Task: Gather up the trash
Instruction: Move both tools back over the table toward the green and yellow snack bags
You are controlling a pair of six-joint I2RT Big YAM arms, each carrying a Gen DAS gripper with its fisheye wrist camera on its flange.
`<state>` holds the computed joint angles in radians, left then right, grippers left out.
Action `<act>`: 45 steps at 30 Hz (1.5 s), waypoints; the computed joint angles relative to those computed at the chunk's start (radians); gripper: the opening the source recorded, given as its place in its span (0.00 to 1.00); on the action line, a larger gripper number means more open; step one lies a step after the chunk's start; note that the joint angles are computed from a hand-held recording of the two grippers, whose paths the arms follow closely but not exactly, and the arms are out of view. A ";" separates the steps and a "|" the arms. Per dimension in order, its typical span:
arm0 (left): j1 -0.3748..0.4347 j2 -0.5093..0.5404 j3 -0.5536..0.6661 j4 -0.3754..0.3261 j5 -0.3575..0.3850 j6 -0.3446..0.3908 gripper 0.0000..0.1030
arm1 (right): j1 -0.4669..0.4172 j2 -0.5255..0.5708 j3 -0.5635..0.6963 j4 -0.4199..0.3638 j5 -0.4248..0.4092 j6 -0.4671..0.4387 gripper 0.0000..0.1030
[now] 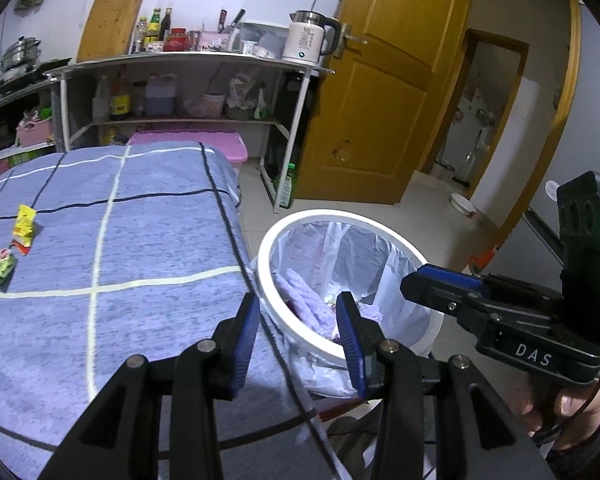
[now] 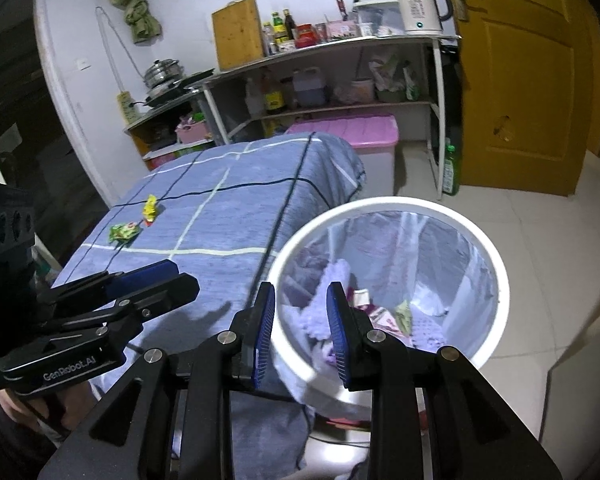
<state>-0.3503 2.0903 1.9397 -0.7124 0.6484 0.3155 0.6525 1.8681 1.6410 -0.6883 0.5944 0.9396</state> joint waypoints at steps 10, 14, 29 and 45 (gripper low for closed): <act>0.041 -0.053 -0.077 0.077 -0.004 -0.036 0.40 | 0.027 0.042 0.080 0.002 0.002 -0.055 0.27; 0.057 -0.069 -0.103 0.101 -0.008 -0.047 0.40 | 0.035 0.062 0.115 0.002 0.000 -0.077 0.27; 0.131 -0.043 -0.087 0.147 -0.049 -0.120 0.46 | 0.034 0.192 0.315 -0.007 -0.074 -0.174 0.37; 0.216 0.089 0.088 0.128 -0.146 -0.223 0.55 | 0.006 0.435 0.699 -0.145 -0.195 -0.279 0.37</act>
